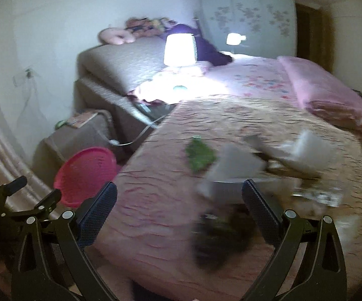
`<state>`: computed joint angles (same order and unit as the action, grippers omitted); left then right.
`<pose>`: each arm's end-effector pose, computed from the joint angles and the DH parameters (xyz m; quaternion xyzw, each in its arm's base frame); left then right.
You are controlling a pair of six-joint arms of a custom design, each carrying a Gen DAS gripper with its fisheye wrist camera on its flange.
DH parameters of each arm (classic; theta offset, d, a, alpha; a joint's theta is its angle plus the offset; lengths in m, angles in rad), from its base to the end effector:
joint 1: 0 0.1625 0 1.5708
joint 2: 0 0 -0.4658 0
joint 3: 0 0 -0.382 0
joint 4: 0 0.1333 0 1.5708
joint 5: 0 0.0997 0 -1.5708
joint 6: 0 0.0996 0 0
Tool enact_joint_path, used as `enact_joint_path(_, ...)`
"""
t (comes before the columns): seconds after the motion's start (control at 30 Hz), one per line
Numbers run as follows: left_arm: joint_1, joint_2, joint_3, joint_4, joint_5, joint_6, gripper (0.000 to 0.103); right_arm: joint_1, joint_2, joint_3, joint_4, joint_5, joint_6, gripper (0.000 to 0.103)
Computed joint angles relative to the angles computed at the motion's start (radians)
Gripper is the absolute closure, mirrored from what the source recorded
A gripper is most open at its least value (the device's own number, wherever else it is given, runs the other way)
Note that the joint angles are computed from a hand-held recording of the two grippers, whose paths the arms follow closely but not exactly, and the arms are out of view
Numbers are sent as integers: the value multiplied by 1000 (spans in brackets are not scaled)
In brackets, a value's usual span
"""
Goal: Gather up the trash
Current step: 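Grasp the black plastic bag with the left tool while the right tool grasps bubble wrap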
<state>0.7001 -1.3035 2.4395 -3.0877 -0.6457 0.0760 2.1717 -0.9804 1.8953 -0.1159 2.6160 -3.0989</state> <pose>-0.1678 -0.4197 0.2467 0.3254 0.8206 -0.3258 0.3385 0.2965 -0.3492 0.1414 0.0406 -0.8235 0.4557 0.3355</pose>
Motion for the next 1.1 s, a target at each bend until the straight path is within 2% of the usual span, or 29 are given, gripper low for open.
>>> enact_joint_path(0.27, -36, 31, -4, 73, -224, 26, 8, 14, -126, 116, -26, 178, 82, 7)
enact_joint_path(0.43, -70, 77, -3, 81, -319, 42, 8, 9, -205, 178, -43, 265, 130, 7)
enact_joint_path(0.53, -81, 111, -19, 86, -389, 42, 8, 8, -225, 206, -26, 317, 190, 7)
enact_joint_path(0.6, -89, 132, -32, 86, -433, 37, 8, 1, -235, 227, -5, 338, 244, 7)
enact_joint_path(0.77, -97, 212, -69, 81, -513, 38, 8, -17, -234, 254, 73, 332, 376, 7)
enact_joint_path(0.87, -92, 255, -86, 85, -525, 37, 9, -23, -236, 268, 80, 312, 393, 7)
enact_joint_path(0.9, -92, 271, -87, 78, -519, 40, 11, -20, -235, 268, 93, 309, 406, 7)
enact_joint_path(0.97, -86, 286, -93, 94, -520, 39, 29, -32, -242, 280, 82, 280, 395, 7)
enact_joint_path(1.07, -67, 284, -106, 140, -550, 28, 48, -43, -238, 285, 93, 249, 399, 7)
enact_joint_path(1.1, -60, 283, -110, 147, -560, 25, 51, -49, -231, 287, 97, 229, 401, 7)
